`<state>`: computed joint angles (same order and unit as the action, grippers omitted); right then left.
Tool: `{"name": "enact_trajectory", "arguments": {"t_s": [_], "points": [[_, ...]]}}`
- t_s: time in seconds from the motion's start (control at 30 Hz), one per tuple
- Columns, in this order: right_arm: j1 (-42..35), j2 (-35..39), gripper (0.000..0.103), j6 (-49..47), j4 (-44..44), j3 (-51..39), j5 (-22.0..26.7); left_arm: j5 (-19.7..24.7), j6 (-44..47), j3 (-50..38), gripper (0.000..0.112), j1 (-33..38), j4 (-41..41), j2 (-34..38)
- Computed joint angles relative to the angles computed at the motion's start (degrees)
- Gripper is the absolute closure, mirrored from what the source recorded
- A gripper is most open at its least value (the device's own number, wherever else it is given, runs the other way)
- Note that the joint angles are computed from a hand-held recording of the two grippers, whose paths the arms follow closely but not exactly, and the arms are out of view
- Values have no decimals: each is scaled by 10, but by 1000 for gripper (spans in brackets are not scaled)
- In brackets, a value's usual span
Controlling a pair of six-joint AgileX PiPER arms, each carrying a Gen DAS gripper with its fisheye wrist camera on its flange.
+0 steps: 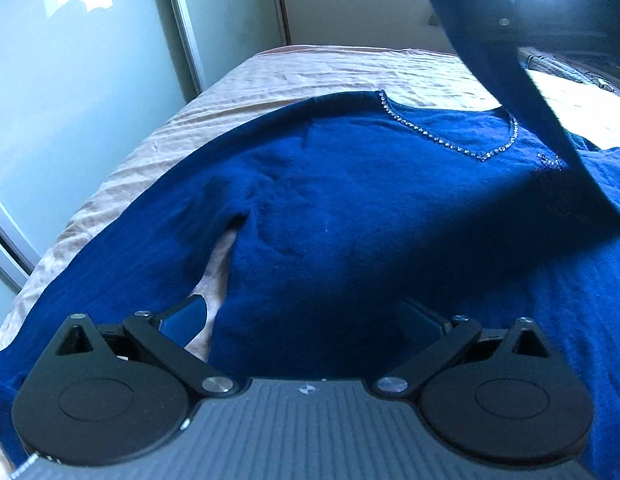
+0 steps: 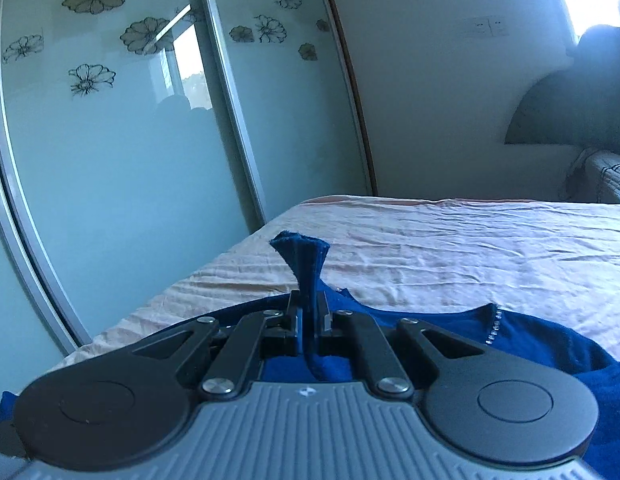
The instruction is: Fold small clothes
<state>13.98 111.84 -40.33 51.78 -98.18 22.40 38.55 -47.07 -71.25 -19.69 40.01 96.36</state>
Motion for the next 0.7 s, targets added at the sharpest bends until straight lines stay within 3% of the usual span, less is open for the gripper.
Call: {"name": "enact_trajectory", "arguments": {"t_s": [0.3,0.47,0.57,0.67,0.7], "points": [[40,94,98,140,-126,-123,28,-30,-4,56,10,18,-6,-48],[59,155,98,223,-204,-205,60,-29,-40,91,10,22,22,-74],[66,190,98,253,-232,-254,90,-28,-23,99,10,35,-1,-82],[72,241,88,311,-283,-347,166,-31,0,107,10,52,-31,-91],[74,262,73,328,-298,-388,203,-32,7,109,10,57,-39,-94]]}}
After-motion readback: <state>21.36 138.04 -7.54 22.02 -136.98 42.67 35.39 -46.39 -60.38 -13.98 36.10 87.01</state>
